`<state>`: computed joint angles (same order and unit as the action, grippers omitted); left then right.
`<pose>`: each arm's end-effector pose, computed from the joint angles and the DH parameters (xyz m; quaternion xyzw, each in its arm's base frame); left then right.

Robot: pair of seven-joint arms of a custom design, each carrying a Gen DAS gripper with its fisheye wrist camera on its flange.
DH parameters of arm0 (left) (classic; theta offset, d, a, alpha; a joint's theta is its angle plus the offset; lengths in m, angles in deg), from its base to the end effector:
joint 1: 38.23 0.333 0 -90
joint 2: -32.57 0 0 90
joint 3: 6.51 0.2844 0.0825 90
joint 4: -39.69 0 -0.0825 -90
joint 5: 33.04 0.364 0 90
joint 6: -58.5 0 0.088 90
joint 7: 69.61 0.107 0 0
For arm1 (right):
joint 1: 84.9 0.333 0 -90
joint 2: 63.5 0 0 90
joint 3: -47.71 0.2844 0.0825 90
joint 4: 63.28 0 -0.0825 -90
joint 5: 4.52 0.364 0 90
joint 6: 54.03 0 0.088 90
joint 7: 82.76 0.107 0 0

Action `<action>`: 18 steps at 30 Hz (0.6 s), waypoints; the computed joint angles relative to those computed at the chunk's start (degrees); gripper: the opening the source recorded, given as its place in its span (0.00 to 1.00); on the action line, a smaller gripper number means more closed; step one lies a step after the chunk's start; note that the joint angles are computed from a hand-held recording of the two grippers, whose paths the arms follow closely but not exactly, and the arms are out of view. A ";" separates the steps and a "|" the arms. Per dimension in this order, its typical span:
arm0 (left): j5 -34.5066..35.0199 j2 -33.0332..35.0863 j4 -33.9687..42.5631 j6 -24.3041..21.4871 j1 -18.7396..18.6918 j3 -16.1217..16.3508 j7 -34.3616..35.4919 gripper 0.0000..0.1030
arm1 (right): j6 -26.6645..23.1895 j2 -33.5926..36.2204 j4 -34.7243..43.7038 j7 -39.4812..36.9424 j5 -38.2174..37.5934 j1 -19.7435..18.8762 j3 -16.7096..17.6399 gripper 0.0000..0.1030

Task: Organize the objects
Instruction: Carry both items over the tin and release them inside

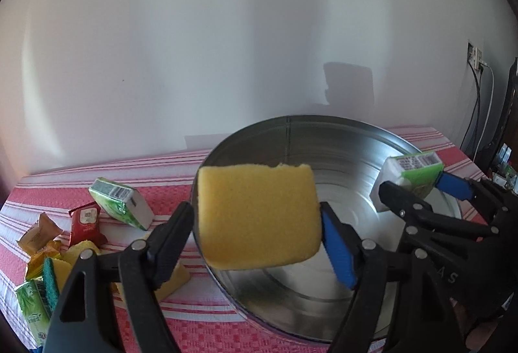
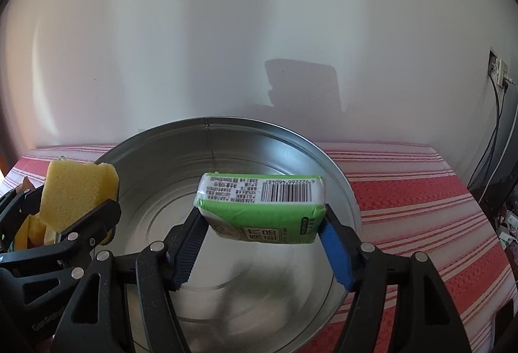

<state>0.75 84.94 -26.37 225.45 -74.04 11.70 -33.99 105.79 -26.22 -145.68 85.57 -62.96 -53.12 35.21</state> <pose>0.6845 -0.3511 0.3368 -0.5868 0.6598 -0.3427 0.3207 0.6529 0.3069 0.3597 -0.6023 0.6495 -0.3446 0.3108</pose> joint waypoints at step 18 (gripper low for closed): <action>6.19 -0.37 -1.39 0.50 -1.48 3.18 -9.73 1.00 | 0.99 -2.59 -2.60 13.76 -9.80 -0.06 -1.07 0.82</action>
<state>6.94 84.57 -27.75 225.95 -75.51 14.88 -43.73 106.78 -28.81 -148.27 99.33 -72.76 -53.18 34.14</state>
